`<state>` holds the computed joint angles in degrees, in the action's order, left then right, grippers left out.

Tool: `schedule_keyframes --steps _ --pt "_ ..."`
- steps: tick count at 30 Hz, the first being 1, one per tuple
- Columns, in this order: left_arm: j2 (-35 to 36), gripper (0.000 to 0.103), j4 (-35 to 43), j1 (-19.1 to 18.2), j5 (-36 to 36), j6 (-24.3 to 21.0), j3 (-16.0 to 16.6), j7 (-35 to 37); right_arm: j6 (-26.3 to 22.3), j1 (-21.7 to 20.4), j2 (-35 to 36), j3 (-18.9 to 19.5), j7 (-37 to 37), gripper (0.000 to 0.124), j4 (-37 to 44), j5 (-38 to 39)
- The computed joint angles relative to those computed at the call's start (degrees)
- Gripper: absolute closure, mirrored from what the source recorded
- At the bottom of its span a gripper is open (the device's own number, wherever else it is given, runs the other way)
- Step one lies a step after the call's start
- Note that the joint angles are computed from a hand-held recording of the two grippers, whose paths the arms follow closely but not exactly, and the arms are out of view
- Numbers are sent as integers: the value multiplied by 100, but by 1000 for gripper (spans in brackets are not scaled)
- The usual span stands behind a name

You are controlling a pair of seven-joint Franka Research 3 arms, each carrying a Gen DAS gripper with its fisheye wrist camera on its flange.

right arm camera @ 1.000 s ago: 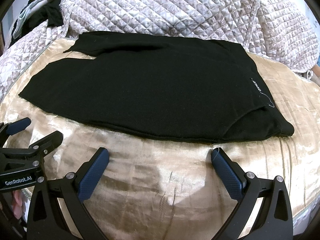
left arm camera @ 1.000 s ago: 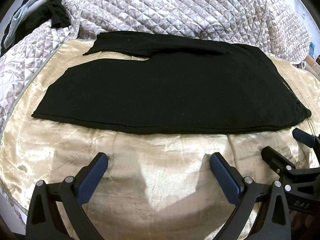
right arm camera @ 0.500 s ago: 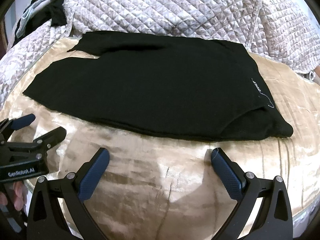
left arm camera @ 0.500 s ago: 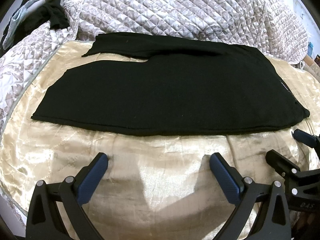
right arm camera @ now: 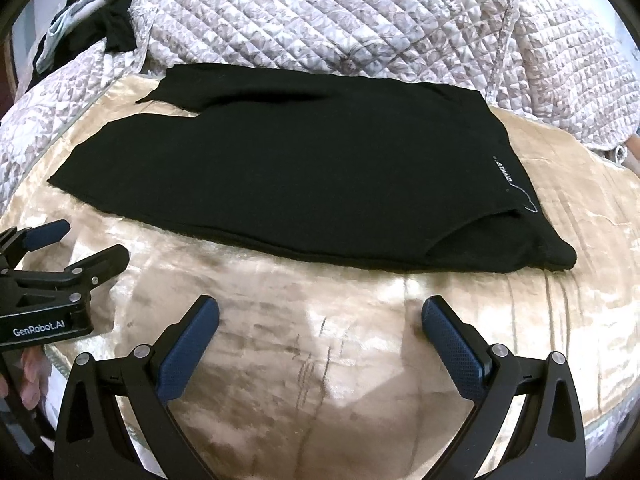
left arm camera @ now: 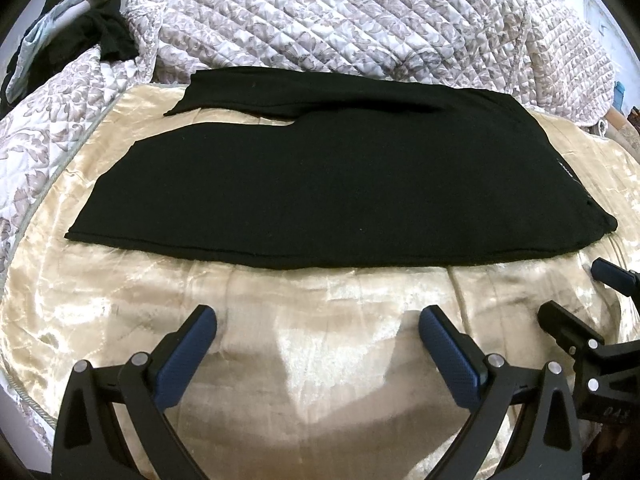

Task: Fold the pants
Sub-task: 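Lower both grippers onto the trouser edge and close them on the fabric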

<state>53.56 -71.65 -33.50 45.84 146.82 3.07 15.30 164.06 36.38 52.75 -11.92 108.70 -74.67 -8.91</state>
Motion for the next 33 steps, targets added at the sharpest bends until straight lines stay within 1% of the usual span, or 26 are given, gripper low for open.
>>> schedule_keyframes --steps 4,12,17,22,24,27,28,31,33 --pt "-78 1 -122 -15 47 70 11 -25 75 39 -59 -64 53 22 -115 -8" --pt "-229 3 -362 -27 173 298 54 -216 20 -225 -159 316 -247 22 -170 249" --pt "-372 7 -594 -13 291 523 108 -474 286 -205 -312 254 -179 22 -395 401" --pt "-622 8 -968 -32 576 805 275 -1011 569 -230 -449 195 -99 24 -628 605" --pt "-739 8 -1143 -25 718 912 352 -1309 663 -309 -463 251 -102 26 -661 728" --pt "-951 8 -1479 14 981 1089 475 -1860 760 -396 -501 279 -65 30 -759 929" --pt "-1039 8 -1622 34 1082 1169 534 -2119 788 -394 -518 232 0 31 -813 998" --pt "-1186 8 -1870 181 1232 1250 540 -2615 933 -518 -544 275 84 32 -906 1228" --pt "-1210 8 -1943 308 1263 1319 484 -2831 907 -723 -547 445 114 32 -895 1449"
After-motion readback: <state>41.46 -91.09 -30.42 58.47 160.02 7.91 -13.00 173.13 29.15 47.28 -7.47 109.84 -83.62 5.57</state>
